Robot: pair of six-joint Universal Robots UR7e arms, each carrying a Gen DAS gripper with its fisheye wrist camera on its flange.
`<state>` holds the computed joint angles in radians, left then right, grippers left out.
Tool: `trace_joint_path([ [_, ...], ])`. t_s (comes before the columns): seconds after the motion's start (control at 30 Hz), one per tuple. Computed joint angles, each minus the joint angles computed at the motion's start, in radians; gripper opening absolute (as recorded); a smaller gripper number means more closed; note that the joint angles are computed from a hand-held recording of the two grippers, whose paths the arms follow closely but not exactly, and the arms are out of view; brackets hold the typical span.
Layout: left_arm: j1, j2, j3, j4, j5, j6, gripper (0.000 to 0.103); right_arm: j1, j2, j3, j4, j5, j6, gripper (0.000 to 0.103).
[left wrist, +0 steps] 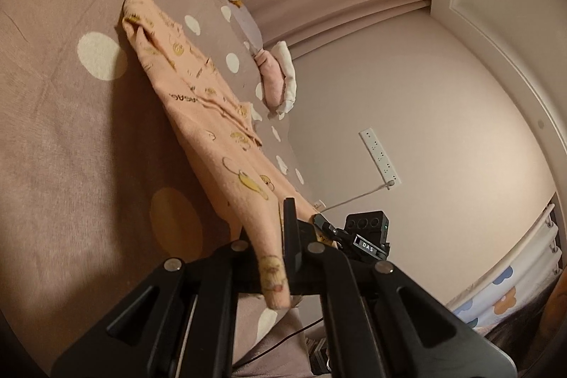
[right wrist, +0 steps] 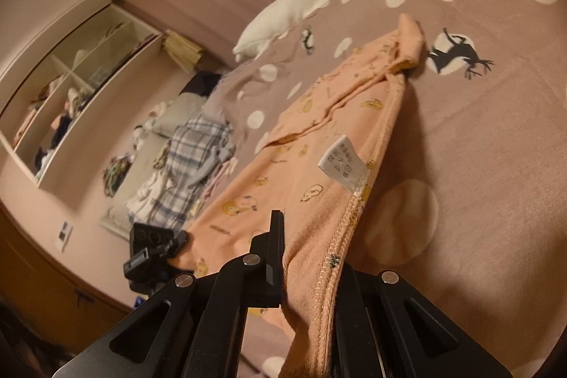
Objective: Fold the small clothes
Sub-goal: 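Grasp the hem with the left tool while the right tool grasps the hem too, then lift and fold the hem up toward the collar with both tools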
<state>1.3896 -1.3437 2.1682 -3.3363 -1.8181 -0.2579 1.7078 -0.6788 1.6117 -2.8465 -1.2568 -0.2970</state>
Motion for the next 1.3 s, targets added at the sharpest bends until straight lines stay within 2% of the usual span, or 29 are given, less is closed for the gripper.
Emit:
trace_joint_path([
  [0.3, -0.069, -0.064, 0.061, -0.035, -0.017, 0.056, 0.001, -0.004, -0.059, 0.056, 0.019, 0.013, 0.005, 0.005],
  [0.53, -0.124, -0.118, 0.109, -0.038, -0.022, 0.056, 0.001, 0.008, -0.128, 0.114, 0.061, -0.01, -0.031, 0.005],
  [0.63, -0.13, -0.124, 0.106, -0.031, -0.002, 0.049, 0.001, 0.008, -0.133, 0.101, 0.084, -0.029, 0.007, 0.005],
  [0.73, -0.108, -0.104, 0.08, -0.036, -0.005, 0.028, 0.001, 0.007, -0.112, 0.071, 0.105, -0.034, 0.033, 0.005],
  [0.83, -0.084, -0.075, 0.032, -0.033, -0.002, 0.014, 0.001, 0.009, -0.078, 0.018, 0.131, -0.022, 0.066, 0.005],
  [1.0, -0.043, -0.007, -0.107, -0.011, -0.006, 0.002, 0.001, 0.027, 0.01, -0.151, 0.196, -0.004, 0.139, 0.005],
  [1.13, -0.009, 0.049, -0.238, 0.061, 0.002, 0.014, 0.001, 0.046, 0.117, -0.349, 0.26, -0.03, 0.188, 0.005],
  [1.3, 0.042, 0.153, -0.41, 0.154, 0.023, -0.012, 0.001, 0.046, 0.261, -0.608, 0.396, -0.058, 0.248, 0.005],
])
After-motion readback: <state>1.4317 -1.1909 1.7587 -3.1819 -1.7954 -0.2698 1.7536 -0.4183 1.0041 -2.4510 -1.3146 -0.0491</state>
